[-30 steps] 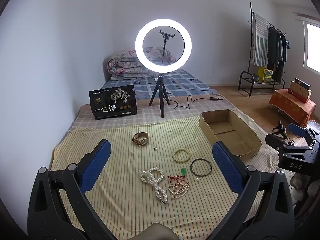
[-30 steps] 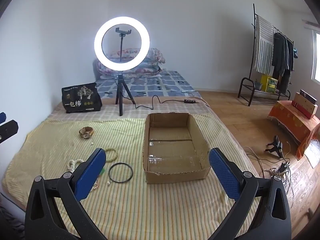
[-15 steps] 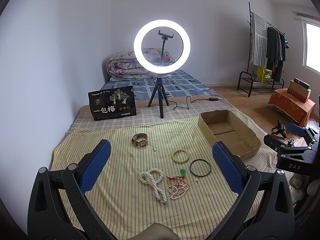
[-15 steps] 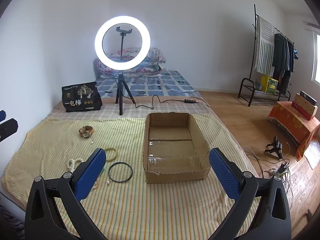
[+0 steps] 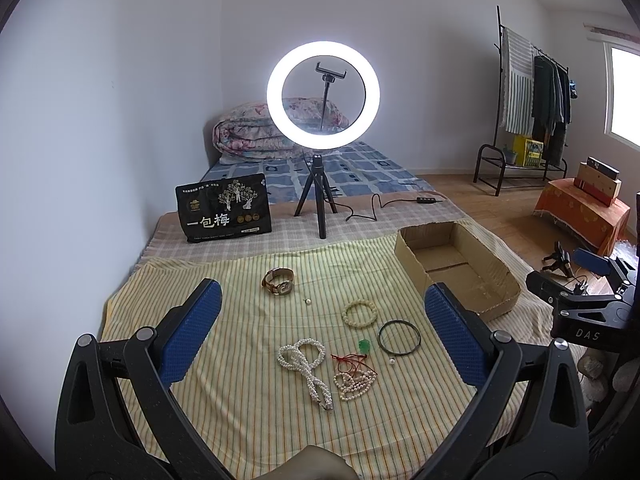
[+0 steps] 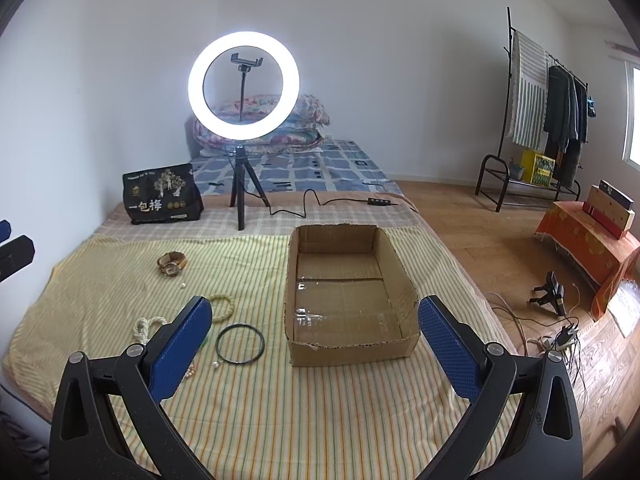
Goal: Organize jewelry
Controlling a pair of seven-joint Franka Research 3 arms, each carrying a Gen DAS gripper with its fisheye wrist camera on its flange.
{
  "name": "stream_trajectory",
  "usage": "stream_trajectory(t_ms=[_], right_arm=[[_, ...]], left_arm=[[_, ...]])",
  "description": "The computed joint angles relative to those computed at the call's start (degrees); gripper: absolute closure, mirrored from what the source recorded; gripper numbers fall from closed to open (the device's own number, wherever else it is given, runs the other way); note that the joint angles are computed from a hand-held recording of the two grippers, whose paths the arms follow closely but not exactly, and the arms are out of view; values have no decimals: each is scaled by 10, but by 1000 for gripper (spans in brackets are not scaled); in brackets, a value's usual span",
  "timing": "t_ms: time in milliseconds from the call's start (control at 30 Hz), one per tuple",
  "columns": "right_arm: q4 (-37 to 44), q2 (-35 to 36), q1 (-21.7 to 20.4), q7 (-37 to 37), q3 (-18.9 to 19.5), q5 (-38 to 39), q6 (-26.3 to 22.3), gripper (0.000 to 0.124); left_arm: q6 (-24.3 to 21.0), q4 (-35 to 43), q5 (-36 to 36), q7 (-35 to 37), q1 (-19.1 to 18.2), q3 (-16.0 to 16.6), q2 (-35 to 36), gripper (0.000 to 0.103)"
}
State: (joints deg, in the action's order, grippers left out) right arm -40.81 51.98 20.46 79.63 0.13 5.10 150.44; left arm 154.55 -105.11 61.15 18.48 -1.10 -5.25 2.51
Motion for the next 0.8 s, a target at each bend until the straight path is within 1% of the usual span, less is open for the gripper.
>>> stream_trajectory(t_ms=[367, 533, 800], right_arm=[[2, 1, 0, -1, 1, 1, -2, 22], [15, 8, 0, -1, 1, 1, -9, 22], [7, 4, 0, -2, 2, 1, -5, 22]], left_arm=[[0, 0, 0, 1, 0, 0, -1, 0], [2, -2, 4, -4, 0, 0, -1, 0], [2, -2, 5, -5, 1, 0, -1, 0]])
